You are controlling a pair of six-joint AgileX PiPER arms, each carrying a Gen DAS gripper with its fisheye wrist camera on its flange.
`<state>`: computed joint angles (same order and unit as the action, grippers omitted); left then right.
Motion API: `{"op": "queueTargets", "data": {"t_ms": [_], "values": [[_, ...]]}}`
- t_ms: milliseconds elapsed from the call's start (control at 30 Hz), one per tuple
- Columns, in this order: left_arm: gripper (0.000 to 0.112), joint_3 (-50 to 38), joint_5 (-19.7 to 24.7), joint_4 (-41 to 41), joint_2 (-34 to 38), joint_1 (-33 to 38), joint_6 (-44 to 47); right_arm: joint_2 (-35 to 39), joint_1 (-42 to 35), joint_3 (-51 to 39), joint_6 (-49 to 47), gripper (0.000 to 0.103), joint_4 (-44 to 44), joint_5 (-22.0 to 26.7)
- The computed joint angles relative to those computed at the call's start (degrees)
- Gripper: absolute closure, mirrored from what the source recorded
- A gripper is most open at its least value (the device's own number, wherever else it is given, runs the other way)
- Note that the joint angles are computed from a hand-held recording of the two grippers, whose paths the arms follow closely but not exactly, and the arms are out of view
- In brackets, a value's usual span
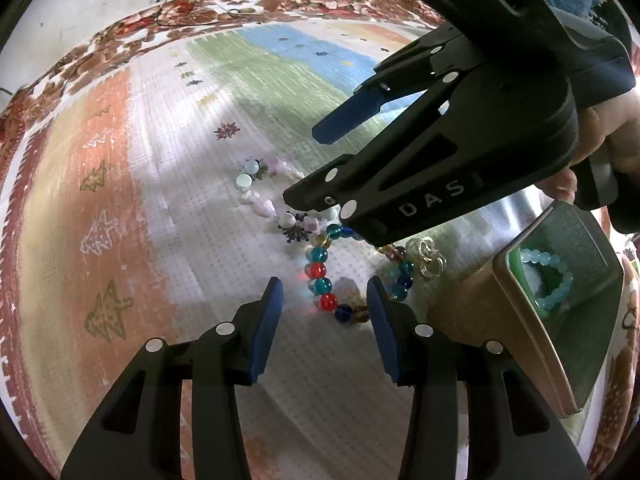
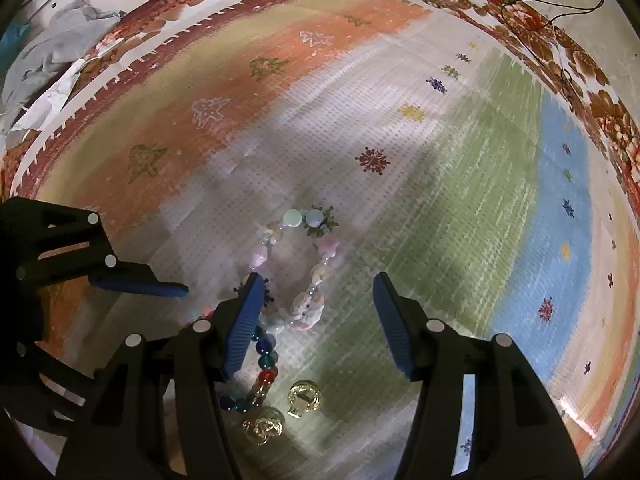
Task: Organize jewelry
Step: 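Move both tools toward the multicolour bracelet and white bead strand, then grasp the white bead strand with the right tool while the left tool grasps the multicolour bracelet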
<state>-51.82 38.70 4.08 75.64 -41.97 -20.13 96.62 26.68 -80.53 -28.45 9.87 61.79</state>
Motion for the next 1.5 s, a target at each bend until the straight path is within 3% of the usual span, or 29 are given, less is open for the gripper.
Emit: {"op": "queueTargets", "data": {"t_ms": [167,633,967,1000,1033,1067,1133,1500], "values": [[0.069,-0.65,-0.04,-0.11,1.00,0.36,0.45,1.74,-0.44,-1.49,-0.46,0.053,0.72,1.55],[0.069,-0.43,-1.66,-2.69,2.32,0.98,4.38,5.47,0.69,-5.35,-1.44,0.053,-1.31,5.36],[0.088,1.03,-2.86,-1.44,1.72,1.32,3.21,7.47,1.08,-6.51,-2.12,0.054,-1.27,5.29],[0.090,1.13,-2.95,-0.77,1.73,1.22,2.42,7.26,1.23,-5.92,-1.98,0.056,-1.45,4.71],[0.100,1.27,-3.06,-0.78,1.70,1.36,2.33,6.94,1.41,-5.42,-1.81,0.063,-1.66,4.33],[0.103,1.36,-3.15,-0.59,1.72,1.57,1.85,6.61,1.43,-5.08,-1.60,0.077,-1.59,4.24],[0.103,1.84,-3.85,-2.96,1.30,2.80,3.52,6.06,1.56,-4.39,-1.38,0.095,-1.60,4.18],[0.103,2.49,-2.87,1.70,-1.42,0.96,-3.30,1.86,2.94,-0.63,0.11,0.095,-3.78,0.99]]}}
